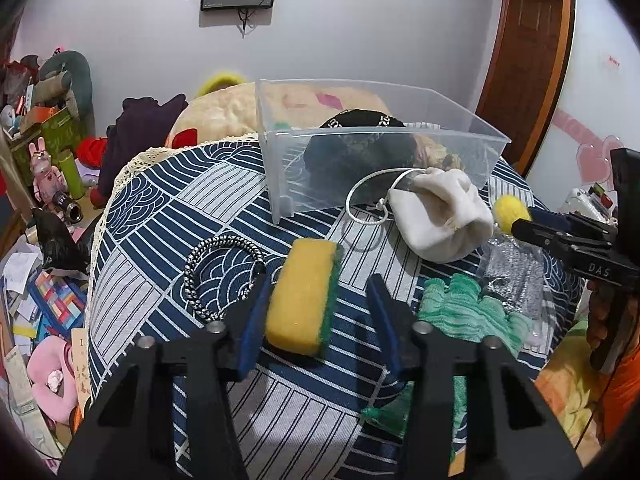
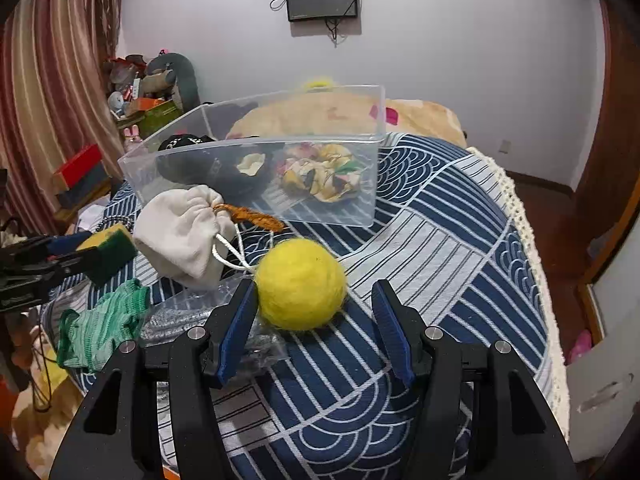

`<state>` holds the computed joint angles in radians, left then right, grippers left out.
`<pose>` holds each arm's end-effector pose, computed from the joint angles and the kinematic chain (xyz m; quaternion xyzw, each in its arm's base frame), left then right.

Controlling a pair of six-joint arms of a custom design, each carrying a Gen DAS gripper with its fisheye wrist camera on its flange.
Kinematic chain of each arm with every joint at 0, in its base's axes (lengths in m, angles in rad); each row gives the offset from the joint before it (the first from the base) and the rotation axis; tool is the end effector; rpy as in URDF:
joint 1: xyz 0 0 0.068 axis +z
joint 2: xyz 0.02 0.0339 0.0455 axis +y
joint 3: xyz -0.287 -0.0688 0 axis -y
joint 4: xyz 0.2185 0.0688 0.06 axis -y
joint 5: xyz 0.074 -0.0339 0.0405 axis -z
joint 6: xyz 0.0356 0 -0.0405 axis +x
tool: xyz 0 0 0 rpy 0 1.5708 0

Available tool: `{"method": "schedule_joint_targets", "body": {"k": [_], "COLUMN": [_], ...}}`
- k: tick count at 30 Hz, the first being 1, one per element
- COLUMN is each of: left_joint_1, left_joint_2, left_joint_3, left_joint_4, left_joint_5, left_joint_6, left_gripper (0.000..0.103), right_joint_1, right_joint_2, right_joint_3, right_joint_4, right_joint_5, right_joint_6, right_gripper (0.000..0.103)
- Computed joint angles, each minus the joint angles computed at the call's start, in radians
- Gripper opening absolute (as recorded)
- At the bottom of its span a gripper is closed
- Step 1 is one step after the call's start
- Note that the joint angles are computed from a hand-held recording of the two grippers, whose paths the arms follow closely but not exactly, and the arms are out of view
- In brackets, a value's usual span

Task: Organize soft objects
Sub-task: 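Grasp the yellow felt ball with the right gripper while the left grasps the sponge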

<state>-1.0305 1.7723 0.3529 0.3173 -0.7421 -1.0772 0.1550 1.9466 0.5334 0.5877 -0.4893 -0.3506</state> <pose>0.1312 -0.1720 0.0983 -0.1053 0.9043 -0.0138 0.4136 0.2843 0.0614 0.0966 -0.3114 0.8529 0.1900 0.3736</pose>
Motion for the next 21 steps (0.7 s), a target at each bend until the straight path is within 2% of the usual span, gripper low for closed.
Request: {"method": "schedule_joint_targets", "body": {"k": [4, 8, 12, 15, 18, 19, 20, 21], "left_joint_1": [-0.012, -0.031, -0.052, -0.051, -0.027, -0.022, -0.022, -0.026], "left_joint_2": [-0.011, -0.029, -0.049, -0.053, -0.039, -0.034, -0.026, -0.016], "left_joint_3": [-0.012, -0.004, 0.014, 0.023, 0.013, 0.006, 0.006, 0.009], "left_joint_4": [0.012, -0.018, -0.066, -0.094, -0.060, -0.040, -0.036, -0.036], "left_joint_5": [-0.013, -0.026, -0.045, -0.042, 0.011, 0.024, 0.030, 0.026], "left_joint_6": [0.006, 0.004, -0.006, -0.007, 0.002, 0.006, -0.001, -0.008], "left_gripper": [0.034, 0.019, 0.018, 0.018, 0.023, 0.038, 0.048, 0.050], "right_joint_1": [-0.023, -0.027, -0.034, -0.037, -0.034, -0.032, -0.027, -0.021], "right_joint_2": [0.000, -0.017, -0.053, -0.082, -0.099, -0.101, -0.100, -0.096], "right_joint_3": [0.003, -0.019, -0.049, -0.068, -0.073, -0.076, -0.076, -0.076], "right_joint_4": [-0.021, 0.003, 0.028, 0.043, 0.039, 0.042, 0.044, 0.045], "right_joint_5": [-0.054, -0.059, -0.066, -0.063, -0.064, -0.058, -0.047, -0.037], "right_joint_6": [0.002, 0.008, 0.015, 0.014, 0.012, 0.007, 0.003, -0.001], "right_gripper": [0.037, 0.031, 0.027, 0.018, 0.017, 0.017, 0.018, 0.018]}}
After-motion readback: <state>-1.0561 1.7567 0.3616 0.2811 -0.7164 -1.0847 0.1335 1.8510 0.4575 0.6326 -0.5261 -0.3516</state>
